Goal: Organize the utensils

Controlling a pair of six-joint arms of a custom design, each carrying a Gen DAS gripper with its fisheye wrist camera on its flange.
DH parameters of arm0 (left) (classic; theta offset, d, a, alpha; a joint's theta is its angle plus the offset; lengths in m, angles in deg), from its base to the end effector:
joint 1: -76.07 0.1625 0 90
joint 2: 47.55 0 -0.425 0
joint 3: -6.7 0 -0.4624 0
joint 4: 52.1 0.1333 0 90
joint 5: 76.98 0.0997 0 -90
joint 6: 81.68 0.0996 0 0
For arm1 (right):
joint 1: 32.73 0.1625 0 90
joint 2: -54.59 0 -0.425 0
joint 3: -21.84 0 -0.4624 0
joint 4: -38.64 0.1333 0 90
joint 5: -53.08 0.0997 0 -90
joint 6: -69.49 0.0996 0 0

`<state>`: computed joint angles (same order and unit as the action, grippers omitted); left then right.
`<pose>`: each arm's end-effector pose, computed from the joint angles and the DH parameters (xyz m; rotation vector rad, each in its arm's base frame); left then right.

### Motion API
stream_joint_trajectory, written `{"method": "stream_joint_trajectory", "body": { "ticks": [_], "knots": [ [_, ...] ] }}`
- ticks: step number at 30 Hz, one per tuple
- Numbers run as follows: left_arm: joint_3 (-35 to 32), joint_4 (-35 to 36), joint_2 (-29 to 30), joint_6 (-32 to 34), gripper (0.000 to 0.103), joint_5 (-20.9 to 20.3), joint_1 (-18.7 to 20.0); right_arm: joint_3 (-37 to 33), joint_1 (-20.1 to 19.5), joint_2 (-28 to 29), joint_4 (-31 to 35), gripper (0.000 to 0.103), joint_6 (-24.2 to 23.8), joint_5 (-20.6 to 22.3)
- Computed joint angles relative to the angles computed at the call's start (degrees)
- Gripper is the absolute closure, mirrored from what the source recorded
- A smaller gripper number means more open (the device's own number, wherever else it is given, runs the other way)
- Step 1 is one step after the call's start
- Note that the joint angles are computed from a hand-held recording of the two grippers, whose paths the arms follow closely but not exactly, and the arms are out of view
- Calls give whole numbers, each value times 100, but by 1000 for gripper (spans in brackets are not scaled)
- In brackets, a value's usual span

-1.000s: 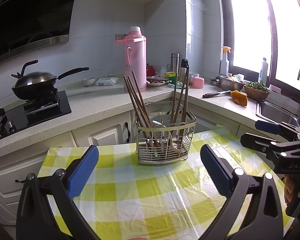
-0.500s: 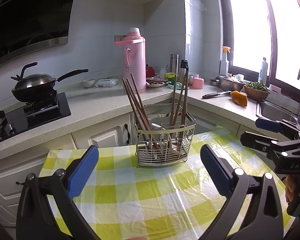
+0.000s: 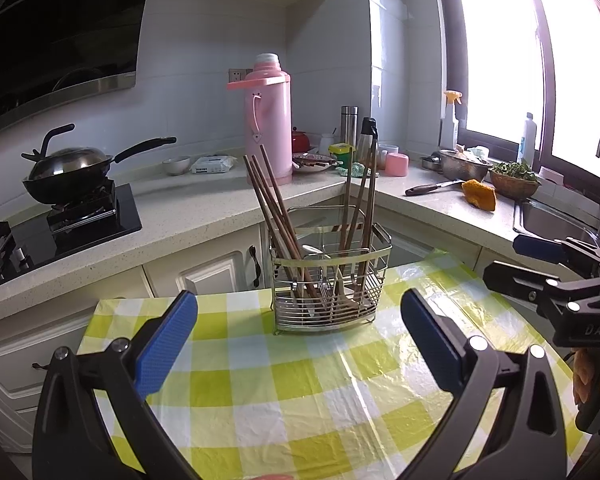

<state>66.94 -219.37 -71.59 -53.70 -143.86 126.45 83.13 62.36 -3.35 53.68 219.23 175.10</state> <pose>-0.4390 -0.8006 0.0590 1.2971 2.3003 -1.0358 0.1455 -0.7258 0.3744 0.2158 -2.0599 1.3011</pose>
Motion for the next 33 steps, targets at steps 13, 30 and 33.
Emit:
{"method": "stream_joint_trajectory", "body": {
  "ticks": [13,30,33],
  "knots": [
    [1,0,-4,-78,5,36,-2,35,-5,-27,-16,18,-2,-24],
    [27,31,-26,-202,5,54,-4,79,3,-40,-13,18,21,-19],
    [24,39,-30,-238,5,56,1,84,3,-44,-16,18,13,-22]
  ]
}}
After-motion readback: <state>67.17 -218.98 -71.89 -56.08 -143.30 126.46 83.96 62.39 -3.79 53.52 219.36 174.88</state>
